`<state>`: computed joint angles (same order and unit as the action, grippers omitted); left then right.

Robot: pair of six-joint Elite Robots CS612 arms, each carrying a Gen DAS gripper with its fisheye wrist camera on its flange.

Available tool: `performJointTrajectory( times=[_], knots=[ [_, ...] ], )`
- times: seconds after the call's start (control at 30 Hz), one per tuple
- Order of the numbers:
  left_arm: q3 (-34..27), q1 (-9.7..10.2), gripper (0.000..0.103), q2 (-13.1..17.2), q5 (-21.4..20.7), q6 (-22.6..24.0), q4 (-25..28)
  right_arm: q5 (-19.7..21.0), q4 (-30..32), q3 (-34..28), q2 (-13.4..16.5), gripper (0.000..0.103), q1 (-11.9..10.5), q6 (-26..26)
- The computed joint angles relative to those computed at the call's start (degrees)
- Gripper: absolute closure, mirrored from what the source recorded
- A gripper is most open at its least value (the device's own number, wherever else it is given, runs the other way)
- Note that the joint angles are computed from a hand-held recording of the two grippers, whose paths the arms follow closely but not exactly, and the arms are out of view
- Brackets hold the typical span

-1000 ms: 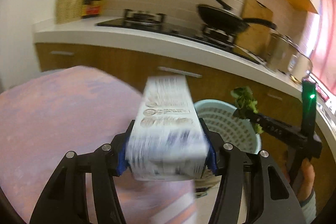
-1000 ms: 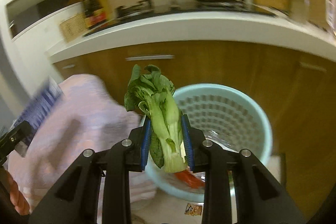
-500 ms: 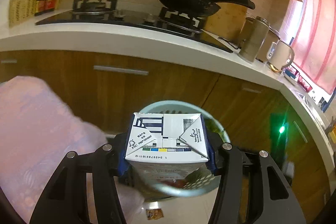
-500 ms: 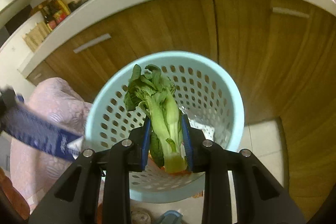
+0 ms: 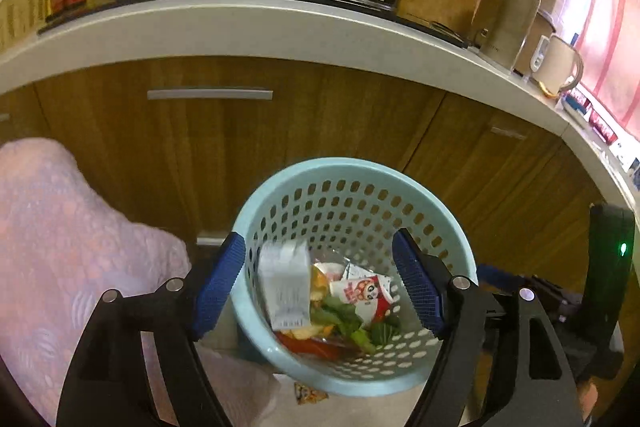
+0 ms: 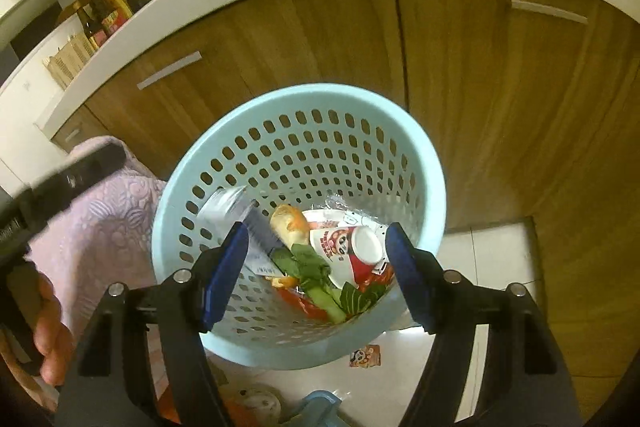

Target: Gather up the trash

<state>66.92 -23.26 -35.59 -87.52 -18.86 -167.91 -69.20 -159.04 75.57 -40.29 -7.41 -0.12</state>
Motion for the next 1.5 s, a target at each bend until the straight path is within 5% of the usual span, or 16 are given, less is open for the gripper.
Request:
performJointTrajectory(
  times=[0.3,0.5,0.67,0.8,1.13,1.5],
  knots=[
    [10.41,0.11,0.028,-6.22,3.56,-0.62,-10.85,-0.79,-6.70,3.18,-3.20,0.036,1.14,-0.91],
    [20.58,-0.84,0.018,-11.34,18.02,0.92,-19.87,-2.51,-14.54,6.29,-5.83,0.036,3.22,-1.88],
    [24.38,-0.71,0.016,-12.15,26.32,-0.72,-23.78,-3.89,-20.55,8.07,-7.06,0.036,5.29,-1.83],
    [24.90,-1.00,0.016,-11.56,32.67,2.85,-25.29,-6.16,-25.16,9.08,-7.38,0.036,7.05,-2.07],
    [26.61,-0.46,0.016,-12.03,33.67,0.26,-27.12,-8.51,-25.91,8.51,-6.86,0.036,9.72,-2.86],
    [26.97,-0.98,0.016,-11.79,34.47,2.72,-28.91,-11.81,-29.26,9.81,-7.10,0.029,10.71,-4.37]
  ],
)
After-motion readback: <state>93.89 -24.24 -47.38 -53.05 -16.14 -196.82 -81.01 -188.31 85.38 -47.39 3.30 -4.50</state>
